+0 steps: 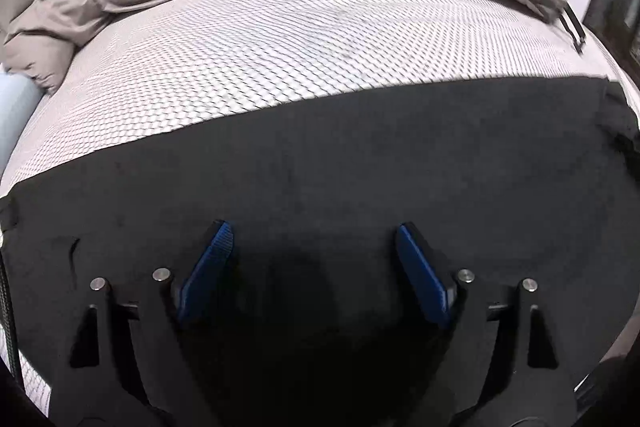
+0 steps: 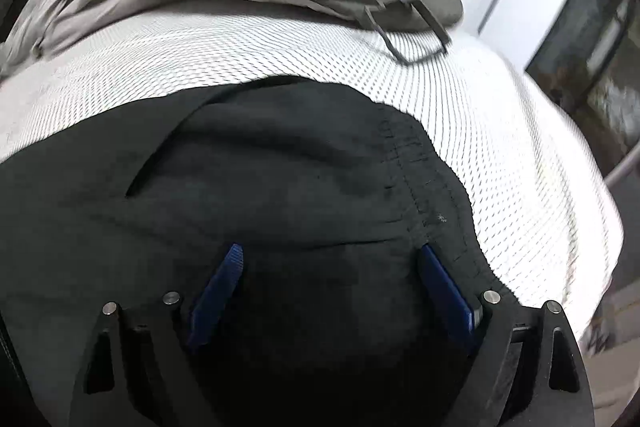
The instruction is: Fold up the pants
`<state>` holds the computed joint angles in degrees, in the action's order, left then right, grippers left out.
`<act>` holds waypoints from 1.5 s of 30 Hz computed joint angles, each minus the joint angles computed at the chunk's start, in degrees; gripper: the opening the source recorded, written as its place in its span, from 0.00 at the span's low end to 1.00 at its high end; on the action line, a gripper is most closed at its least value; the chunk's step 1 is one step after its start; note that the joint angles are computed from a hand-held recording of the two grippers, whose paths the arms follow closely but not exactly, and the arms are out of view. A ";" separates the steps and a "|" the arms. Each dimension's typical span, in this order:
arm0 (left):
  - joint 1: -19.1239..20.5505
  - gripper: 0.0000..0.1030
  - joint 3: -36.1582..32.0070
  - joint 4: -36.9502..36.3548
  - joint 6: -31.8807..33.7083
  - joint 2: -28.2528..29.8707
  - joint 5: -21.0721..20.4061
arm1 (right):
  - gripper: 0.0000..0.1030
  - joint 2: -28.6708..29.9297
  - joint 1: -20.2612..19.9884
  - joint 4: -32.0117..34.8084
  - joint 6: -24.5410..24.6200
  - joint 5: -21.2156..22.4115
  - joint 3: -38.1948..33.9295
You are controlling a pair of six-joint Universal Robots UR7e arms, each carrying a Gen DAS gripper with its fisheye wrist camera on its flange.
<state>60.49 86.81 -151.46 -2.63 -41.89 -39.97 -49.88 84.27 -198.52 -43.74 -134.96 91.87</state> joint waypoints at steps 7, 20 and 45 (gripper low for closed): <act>-2.24 0.80 -3.78 -3.18 8.05 2.89 4.19 | 0.88 -1.39 4.97 4.52 3.57 6.90 3.32; 1.96 0.86 -11.54 5.22 3.61 6.14 -2.76 | 0.88 12.31 7.33 20.95 0.31 5.87 -12.96; 1.83 0.86 -7.64 1.99 6.32 3.94 -2.08 | 0.78 2.90 4.77 13.47 -2.46 8.67 -0.17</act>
<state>62.32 79.17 -149.47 3.69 -37.95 -42.06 -46.99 89.04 -185.05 -46.20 -126.29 91.69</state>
